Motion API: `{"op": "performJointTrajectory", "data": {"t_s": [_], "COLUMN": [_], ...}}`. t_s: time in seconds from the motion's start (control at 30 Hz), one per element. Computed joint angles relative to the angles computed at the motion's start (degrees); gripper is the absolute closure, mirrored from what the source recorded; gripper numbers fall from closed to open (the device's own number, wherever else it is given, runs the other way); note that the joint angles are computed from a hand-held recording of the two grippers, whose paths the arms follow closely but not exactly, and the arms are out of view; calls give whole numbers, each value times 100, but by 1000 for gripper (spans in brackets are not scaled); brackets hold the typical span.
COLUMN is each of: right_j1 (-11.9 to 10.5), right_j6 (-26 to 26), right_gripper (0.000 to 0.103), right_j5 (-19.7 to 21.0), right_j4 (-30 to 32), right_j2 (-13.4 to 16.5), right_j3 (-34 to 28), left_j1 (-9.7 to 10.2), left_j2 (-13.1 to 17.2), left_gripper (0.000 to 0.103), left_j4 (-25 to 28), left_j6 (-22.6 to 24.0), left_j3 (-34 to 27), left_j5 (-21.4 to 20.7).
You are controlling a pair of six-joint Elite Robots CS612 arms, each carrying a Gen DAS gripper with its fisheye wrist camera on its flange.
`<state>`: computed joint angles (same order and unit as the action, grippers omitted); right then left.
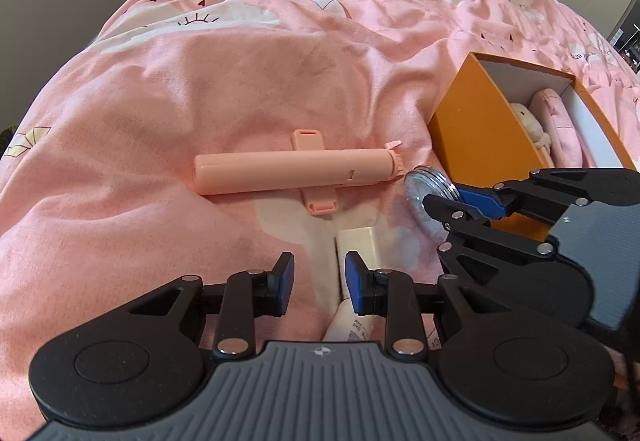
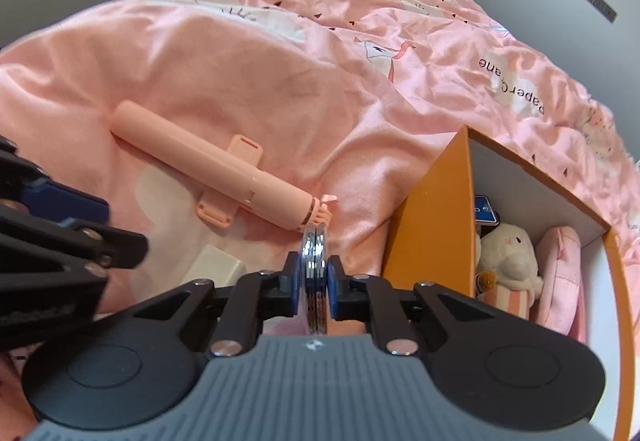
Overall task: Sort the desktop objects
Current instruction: 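Grasp the round glittery compact mirror on the bed with the right gripper, then carry the compact over the shoebox with the right gripper while the left grasps the white charger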
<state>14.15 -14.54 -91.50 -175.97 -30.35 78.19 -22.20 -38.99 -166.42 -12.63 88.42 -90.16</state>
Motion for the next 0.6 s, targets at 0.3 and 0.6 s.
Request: {"op": "performJointTrajectory", "data": {"t_s": [0.3, 0.6], "right_j1": [-375, -840], "right_j6": [695, 1444], "right_gripper": [90, 90], "right_j5": [1079, 2047], "right_j4": [-503, -1309], "right_j2": [-374, -736], "right_j3": [500, 1011], "left_j1": [-28, -112], "left_j2": [-22, 63], "left_gripper": [65, 51], "left_j4": [213, 511], "left_j6": [-6, 152], "left_j3": [-97, -233], "left_j5": [-259, -383]}}
